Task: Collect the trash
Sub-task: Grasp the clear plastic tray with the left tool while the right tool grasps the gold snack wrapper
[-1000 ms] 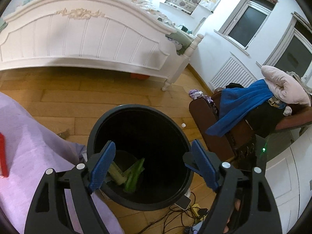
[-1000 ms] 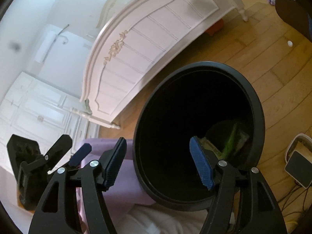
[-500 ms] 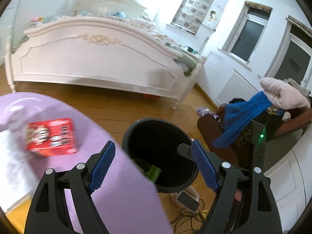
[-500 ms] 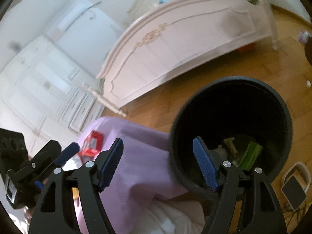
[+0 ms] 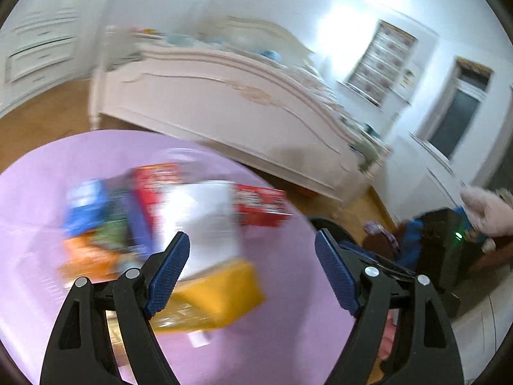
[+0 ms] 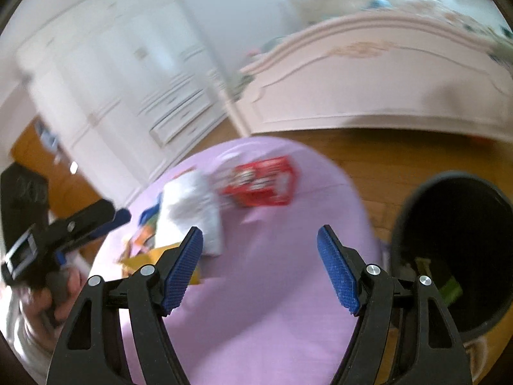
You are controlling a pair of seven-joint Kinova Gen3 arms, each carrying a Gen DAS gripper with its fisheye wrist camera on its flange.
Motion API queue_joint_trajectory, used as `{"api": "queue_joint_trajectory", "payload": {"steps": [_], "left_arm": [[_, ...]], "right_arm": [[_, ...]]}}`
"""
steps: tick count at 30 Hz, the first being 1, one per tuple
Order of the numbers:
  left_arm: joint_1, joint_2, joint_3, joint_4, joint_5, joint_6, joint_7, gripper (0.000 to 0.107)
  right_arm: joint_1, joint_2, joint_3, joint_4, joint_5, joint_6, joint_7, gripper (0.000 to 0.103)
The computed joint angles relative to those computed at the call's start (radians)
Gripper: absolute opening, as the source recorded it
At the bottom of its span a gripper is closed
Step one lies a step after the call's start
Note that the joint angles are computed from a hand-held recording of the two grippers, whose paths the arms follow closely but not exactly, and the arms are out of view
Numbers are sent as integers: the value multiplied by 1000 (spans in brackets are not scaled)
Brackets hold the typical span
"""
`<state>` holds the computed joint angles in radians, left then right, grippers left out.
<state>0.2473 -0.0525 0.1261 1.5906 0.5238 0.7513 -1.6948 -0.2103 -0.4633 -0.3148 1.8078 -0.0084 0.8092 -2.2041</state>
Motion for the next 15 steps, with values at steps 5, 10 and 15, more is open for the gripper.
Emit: {"api": "queue_joint_trajectory", "payload": {"steps": [5,10,15], "left_arm": [[-82,-67,-81,66,-9,31,69,80],[-151,-101,-131,106,-49,69,135,80],[-188,-98,-160,131,-45,108,134,80]], "right_arm": [[-134,120,-20,-103,-35,24,117,74],[-239,249,-61,-215,-30,84,170,69],[-308,375,-76,-310,27,147,102,64]]}}
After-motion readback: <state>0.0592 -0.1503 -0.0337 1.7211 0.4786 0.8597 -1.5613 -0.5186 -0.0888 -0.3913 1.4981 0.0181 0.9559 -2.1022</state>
